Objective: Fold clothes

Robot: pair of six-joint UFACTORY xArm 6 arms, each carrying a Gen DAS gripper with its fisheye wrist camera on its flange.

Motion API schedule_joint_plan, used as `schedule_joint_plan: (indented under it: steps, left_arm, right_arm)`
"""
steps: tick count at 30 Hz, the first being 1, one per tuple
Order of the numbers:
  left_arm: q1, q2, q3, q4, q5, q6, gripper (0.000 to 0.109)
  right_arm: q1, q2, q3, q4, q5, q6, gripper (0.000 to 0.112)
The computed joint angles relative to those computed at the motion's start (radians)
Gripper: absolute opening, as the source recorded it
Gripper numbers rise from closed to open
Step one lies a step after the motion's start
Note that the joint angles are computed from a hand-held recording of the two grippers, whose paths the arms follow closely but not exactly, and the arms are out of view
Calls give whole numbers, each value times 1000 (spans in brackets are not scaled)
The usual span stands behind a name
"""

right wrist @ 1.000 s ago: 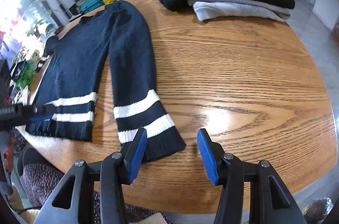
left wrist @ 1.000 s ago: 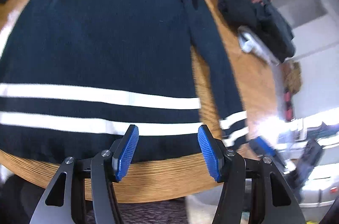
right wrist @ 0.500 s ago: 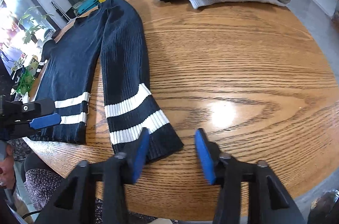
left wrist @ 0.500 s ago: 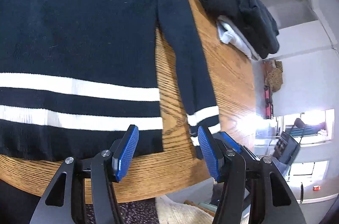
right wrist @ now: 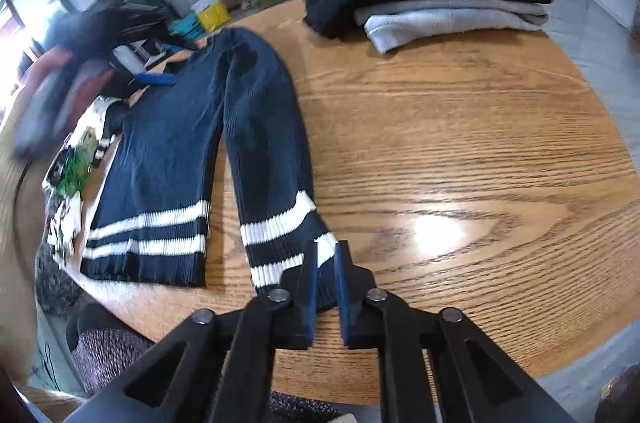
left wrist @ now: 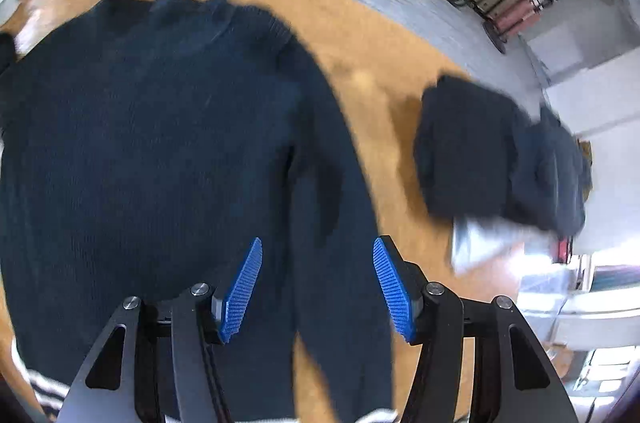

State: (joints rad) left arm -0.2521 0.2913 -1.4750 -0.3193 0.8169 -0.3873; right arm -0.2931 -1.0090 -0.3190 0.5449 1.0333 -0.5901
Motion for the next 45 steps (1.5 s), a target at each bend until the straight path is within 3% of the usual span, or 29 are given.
schedule_joint_plan:
  steps: [5,6,8,9,11,17,19,21,22,23,25,30,35,40,45]
  left_arm:
    - [12,208,-261,35,77,-4,60]
    - [12,237,-293,34,80,-2,60]
    - [9,258,-293,21,19,-5,60]
    - [4,274,-304,61,6,-40,60]
    - [-5,323,-355,131,23,-87,60]
    - [-13,377,-391,138,-1,-133,60]
    - [-17,381,-388,166,-12,-143,56]
    - [-20,374,-375,212,-25,-167,31]
    - [-17,370,-369,219,-29,-170,26]
    - [-14,366,-363,219,-33,-167,16]
    - [-4,357,-347,186,-48,-135,9]
    - [21,309,-283,89,-93,-49,6]
    - [83,271,-280,-126,-37,156,6]
    - [165,198,-216,-264,9,265,6]
    - [241,68,-60,-239,-23,298,5]
  right_arm:
    - [-26,13,-2,2,1,1,9]
    - [-17,25,0,-6,-9,13,15]
    - [10,49,4,-14,-30,25,39]
    - [27,61,6,-15,-42,26,43]
    - [60,87,9,-17,-65,28,44]
    - [135,146,19,-66,-140,56,45]
    - [142,157,14,-67,-145,48,35]
    - [155,170,6,-80,-141,43,20]
    - [163,169,5,-85,-136,43,11]
    - [165,166,4,-80,-131,41,9]
    - [157,151,5,-63,-123,36,8]
    - [144,78,-8,-21,-92,36,7]
    - [160,18,-29,79,1,-34,7]
    - [315,29,-18,149,44,-67,7]
    - [492,68,-20,179,30,-89,7]
